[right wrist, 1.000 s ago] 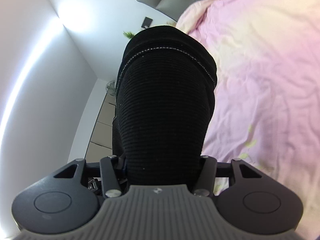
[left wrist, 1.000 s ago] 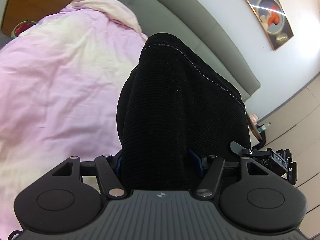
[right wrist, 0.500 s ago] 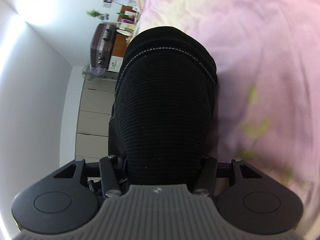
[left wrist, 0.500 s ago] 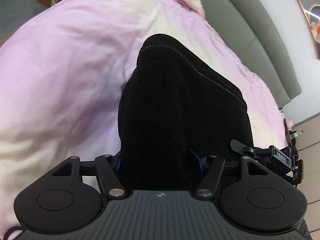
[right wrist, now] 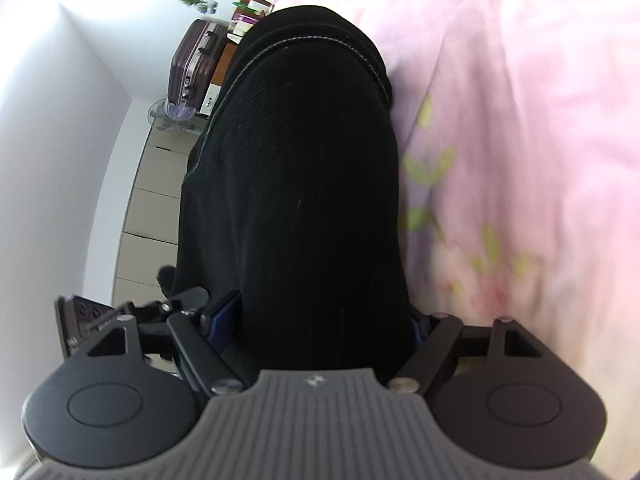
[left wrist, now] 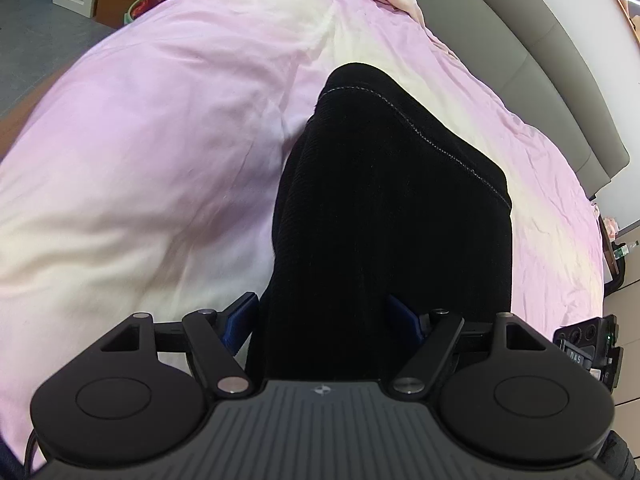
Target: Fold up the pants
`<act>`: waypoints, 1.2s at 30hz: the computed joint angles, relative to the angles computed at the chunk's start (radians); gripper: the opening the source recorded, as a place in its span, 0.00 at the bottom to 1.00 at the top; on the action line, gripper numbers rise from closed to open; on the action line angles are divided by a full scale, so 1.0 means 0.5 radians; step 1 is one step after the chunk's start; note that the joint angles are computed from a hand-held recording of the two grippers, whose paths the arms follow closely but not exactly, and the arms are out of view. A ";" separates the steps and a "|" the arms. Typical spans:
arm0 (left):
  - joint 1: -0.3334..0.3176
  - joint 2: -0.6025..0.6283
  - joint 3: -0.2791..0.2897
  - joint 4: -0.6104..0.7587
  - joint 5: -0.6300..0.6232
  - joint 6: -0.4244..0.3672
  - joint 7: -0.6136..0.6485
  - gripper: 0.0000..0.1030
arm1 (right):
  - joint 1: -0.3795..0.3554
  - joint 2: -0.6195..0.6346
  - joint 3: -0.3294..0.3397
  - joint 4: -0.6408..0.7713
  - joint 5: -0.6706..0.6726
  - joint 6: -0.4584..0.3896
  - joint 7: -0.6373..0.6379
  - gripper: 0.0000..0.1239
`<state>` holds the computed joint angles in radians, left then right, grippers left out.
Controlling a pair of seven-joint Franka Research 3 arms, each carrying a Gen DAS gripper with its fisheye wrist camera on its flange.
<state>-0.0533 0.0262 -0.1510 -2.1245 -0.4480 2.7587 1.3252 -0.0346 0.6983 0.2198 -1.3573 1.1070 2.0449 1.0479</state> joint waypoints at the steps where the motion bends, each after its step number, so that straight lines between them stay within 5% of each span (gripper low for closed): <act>1: -0.002 -0.028 0.001 -0.031 0.026 0.006 -0.023 0.84 | -0.010 -0.069 0.000 -0.097 0.013 0.042 -0.071 0.59; 7: -0.021 -0.141 0.019 -0.113 0.499 -0.080 -0.312 0.86 | 0.096 -0.304 -0.100 -0.415 -0.224 0.185 -0.373 0.60; 9: -0.025 -0.127 0.016 -0.083 0.688 -0.131 -0.422 0.89 | 0.129 -0.421 -0.110 -0.617 -0.230 0.347 -0.629 0.60; 16: -0.055 -0.142 -0.030 -0.002 1.351 -0.374 -0.894 0.89 | 0.281 -0.654 -0.208 -0.867 -0.533 0.588 -0.743 0.50; 19: -0.102 -0.181 -0.088 0.071 1.684 -0.519 -1.184 0.80 | 0.256 -0.764 -0.220 -0.947 -0.481 0.603 -0.777 0.50; 23: -0.197 -0.198 -0.180 0.173 2.091 -0.680 -1.548 0.90 | 0.227 -0.948 -0.255 -1.106 -0.294 0.734 -0.823 0.56; 28: -0.324 -0.196 -0.246 0.253 2.217 -0.801 -1.888 0.90 | 0.264 -1.145 -0.312 -1.208 -0.180 0.976 -0.828 0.80; 36: -0.544 -0.074 -0.336 0.551 2.469 -1.280 -1.984 0.99 | 0.337 -1.377 -0.380 -1.333 -0.289 1.151 -0.821 0.79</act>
<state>-0.3250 -0.0110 -0.3190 -1.8492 0.7866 2.1185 0.3332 0.1337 0.0098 0.0300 -2.0237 0.9623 2.6206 0.6374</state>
